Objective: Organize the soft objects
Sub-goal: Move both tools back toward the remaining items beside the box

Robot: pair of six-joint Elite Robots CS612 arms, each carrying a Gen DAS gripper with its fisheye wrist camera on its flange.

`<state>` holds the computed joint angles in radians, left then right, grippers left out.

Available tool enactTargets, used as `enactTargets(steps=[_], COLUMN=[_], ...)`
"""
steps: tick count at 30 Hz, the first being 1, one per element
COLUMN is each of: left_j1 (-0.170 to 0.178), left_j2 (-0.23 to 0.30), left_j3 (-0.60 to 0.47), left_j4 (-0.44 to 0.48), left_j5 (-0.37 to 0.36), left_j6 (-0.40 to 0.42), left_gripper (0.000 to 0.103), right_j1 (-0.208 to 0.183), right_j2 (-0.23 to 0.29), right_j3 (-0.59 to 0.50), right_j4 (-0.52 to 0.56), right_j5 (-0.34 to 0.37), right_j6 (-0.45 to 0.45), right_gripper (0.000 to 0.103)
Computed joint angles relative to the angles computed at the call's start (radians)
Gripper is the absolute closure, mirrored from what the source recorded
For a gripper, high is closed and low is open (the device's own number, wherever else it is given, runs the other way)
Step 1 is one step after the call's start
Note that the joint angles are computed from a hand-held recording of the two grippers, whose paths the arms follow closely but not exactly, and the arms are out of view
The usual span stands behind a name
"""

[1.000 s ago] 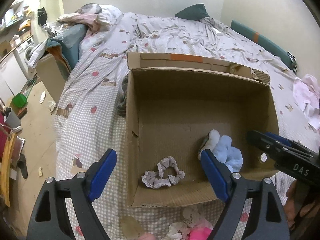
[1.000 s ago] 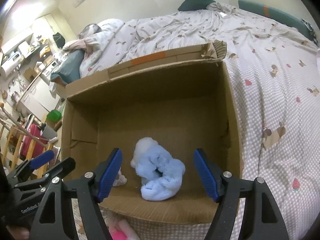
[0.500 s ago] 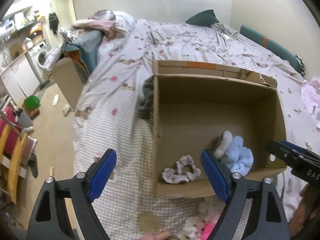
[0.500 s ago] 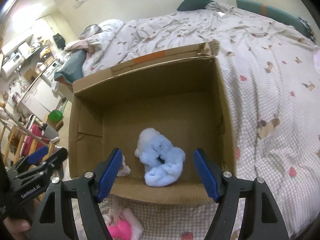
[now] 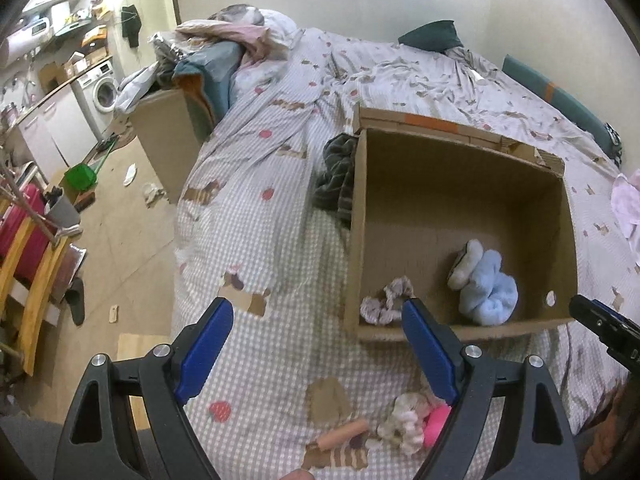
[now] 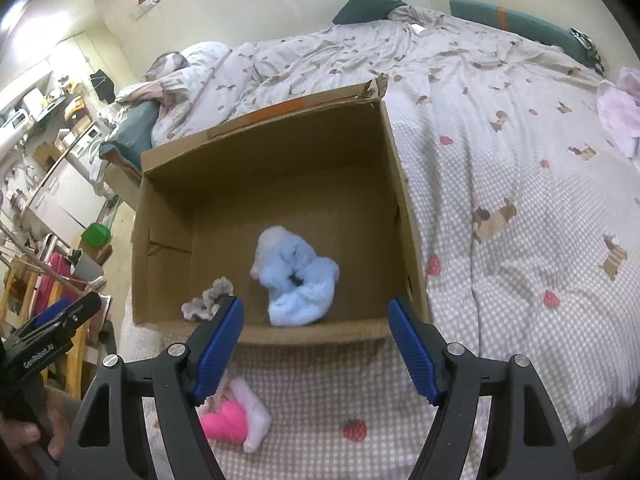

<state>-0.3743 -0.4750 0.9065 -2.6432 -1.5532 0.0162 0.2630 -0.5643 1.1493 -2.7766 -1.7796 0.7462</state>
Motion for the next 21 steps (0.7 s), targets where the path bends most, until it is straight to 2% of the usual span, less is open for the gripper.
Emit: enactTargets(steps=[7, 10, 15, 21], left_j1=[0.005, 0.005, 0.007, 0.018], left_j2=[-0.036, -0.043, -0.049, -0.042], left_j3=[0.071, 0.088, 0.109, 0.098], left_j4=[-0.004, 0.021, 0.051, 0.102], left_j5=[-0.001, 0.009, 0.016, -0.016], left_j6=[-0.003, 0.002, 0.001, -0.019], left_gripper=[0.018, 0.018, 0.018, 0.018], right_j1=[0.013, 0.017, 0.024, 0.024], right_j2=[-0.018, -0.026, -0.034, -0.039], right_j3=[0.039, 0.058, 0.082, 0.097], right_j4=[-0.011, -0.022, -0.022, -0.039], right_j5=[0.023, 0.039, 0.068, 0.1], right_j6=[0.013, 0.029, 0.031, 0.018], right_gripper=[0.024, 0.024, 0.024, 0.024])
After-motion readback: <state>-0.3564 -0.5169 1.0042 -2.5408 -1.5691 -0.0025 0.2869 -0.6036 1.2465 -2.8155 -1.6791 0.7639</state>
